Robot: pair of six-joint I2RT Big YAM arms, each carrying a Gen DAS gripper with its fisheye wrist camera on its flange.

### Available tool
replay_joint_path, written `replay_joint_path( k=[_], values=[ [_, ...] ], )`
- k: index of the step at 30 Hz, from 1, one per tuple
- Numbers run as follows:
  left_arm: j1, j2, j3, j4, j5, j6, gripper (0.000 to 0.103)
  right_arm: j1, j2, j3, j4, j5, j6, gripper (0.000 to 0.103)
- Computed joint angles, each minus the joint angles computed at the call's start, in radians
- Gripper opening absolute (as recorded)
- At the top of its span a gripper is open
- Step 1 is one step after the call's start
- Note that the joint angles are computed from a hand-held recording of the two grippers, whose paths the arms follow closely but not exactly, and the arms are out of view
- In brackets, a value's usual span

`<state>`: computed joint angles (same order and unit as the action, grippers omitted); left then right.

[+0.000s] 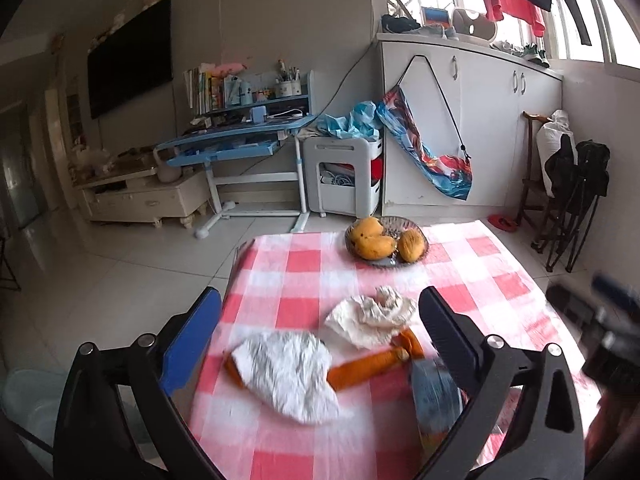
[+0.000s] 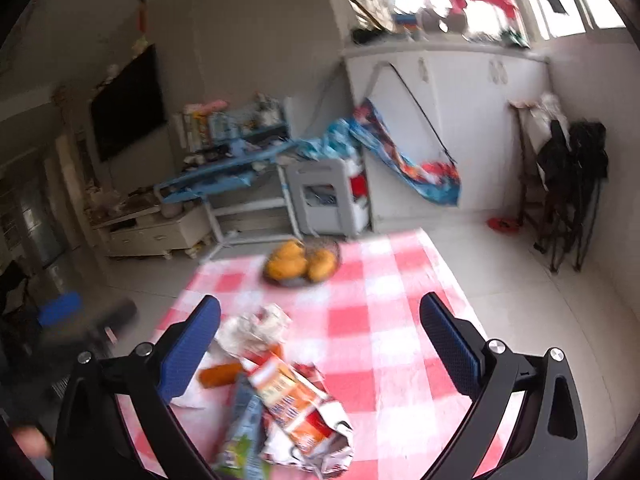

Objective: Collect trash
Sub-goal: 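Bring both open tools back above the table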

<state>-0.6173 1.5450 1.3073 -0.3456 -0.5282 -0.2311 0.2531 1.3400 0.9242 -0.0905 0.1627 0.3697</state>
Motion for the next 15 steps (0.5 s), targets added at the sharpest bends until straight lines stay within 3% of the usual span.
replay_joint_path(
  k=[2, 5, 10, 15],
  values=[
    [0.013, 0.021, -0.004, 0.025, -0.008, -0.015, 0.096, -0.011, 0.016, 0.027, -0.06, -0.029, 0.026, 0.095],
    [0.033, 0.059, 0.027, -0.053, 0.022, -0.072, 0.096, -0.002, 0.02, 0.032, -0.062, -0.03, 0.01, 0.095],
    [0.034, 0.073, 0.014, -0.036, -0.004, -0.036, 0.096, 0.012, 0.029, 0.051, -0.096, -0.065, 0.003, 0.095],
    [0.044, 0.098, 0.031, -0.073, 0.008, -0.054, 0.096, 0.017, 0.06, 0.069, -0.105, -0.081, 0.008, 0.095]
  ],
)
